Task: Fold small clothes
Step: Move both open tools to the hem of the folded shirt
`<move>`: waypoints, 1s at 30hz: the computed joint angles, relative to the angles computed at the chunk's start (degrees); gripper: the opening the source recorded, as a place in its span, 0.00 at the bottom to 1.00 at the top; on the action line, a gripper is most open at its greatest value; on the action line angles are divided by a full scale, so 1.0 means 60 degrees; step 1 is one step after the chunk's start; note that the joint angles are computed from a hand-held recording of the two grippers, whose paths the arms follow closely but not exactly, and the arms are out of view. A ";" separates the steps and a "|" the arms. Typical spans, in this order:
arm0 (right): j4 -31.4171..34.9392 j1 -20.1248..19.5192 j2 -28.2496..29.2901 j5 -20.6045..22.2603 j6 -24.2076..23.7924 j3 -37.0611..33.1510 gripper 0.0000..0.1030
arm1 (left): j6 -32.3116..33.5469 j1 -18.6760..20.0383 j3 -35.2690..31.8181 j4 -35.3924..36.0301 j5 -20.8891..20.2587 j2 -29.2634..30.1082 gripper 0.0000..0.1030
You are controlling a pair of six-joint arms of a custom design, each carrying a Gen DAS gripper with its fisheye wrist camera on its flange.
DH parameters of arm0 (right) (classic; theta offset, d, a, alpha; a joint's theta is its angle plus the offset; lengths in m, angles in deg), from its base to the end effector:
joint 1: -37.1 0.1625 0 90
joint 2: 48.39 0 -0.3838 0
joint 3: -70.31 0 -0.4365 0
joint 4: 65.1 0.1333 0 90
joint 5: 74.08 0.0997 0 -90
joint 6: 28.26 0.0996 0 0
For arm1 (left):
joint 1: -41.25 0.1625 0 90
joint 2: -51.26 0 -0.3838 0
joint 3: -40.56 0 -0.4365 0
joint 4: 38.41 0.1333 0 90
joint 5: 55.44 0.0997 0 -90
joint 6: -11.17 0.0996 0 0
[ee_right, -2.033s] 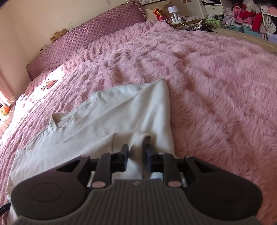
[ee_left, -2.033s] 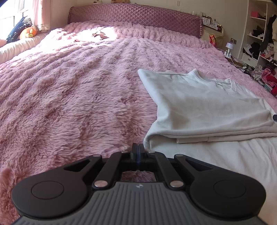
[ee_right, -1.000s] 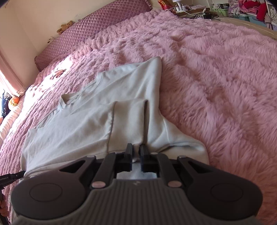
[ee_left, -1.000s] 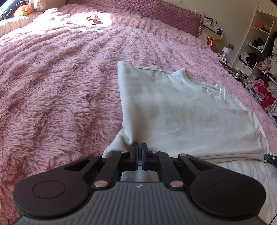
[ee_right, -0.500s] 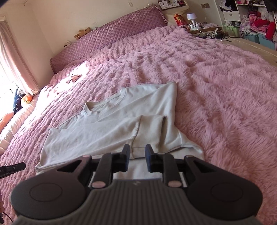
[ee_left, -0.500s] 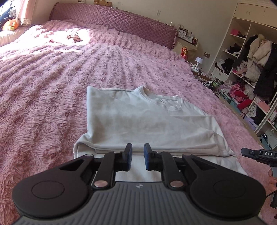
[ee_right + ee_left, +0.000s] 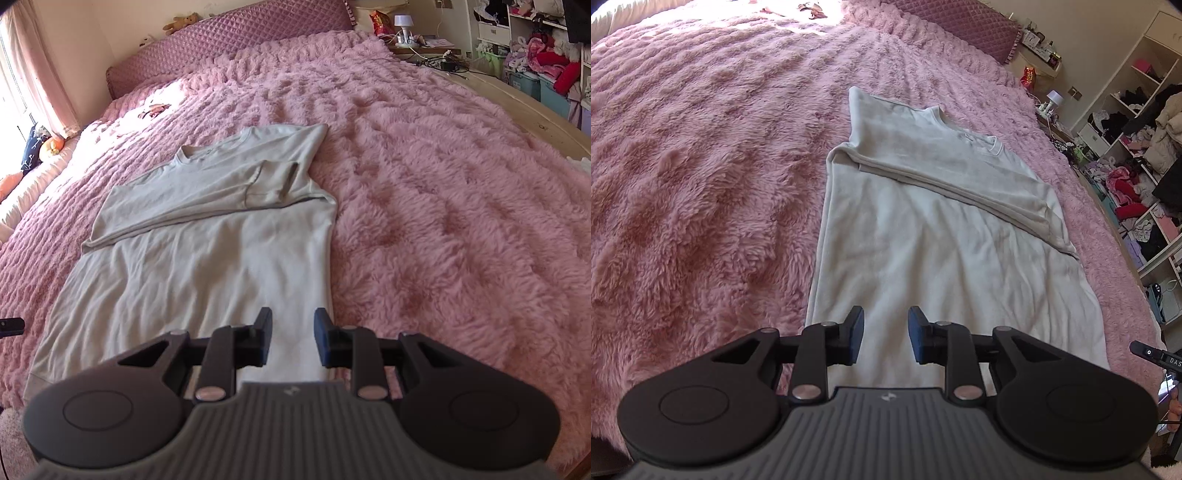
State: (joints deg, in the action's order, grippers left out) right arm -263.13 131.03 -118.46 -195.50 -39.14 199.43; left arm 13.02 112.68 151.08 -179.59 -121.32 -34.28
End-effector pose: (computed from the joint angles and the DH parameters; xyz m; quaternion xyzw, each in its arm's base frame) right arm 0.1144 -0.4782 0.1684 0.0016 -0.8832 0.3834 0.2701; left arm -0.0118 -0.5816 0.3233 0.1222 0.9458 -0.2489 0.1691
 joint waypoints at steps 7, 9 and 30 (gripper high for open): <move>0.0863 0.0019 -0.0771 -0.0275 0.0457 0.1251 0.21 | -0.0323 0.0245 0.0496 0.0534 0.0069 -0.0568 0.31; 0.0912 0.0006 -0.0775 -0.0257 0.0491 0.1389 0.24 | -0.0297 0.0308 0.0640 0.0596 0.0063 -0.0684 0.32; 0.1488 -0.0411 -0.0159 0.0217 0.1103 0.0992 0.33 | -0.0348 0.1045 0.0382 0.1868 -0.0792 -0.0611 0.16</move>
State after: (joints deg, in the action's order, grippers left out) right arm -254.21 128.57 -119.41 -194.20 -32.52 205.38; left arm 10.94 118.94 153.38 -168.38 -126.08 -37.94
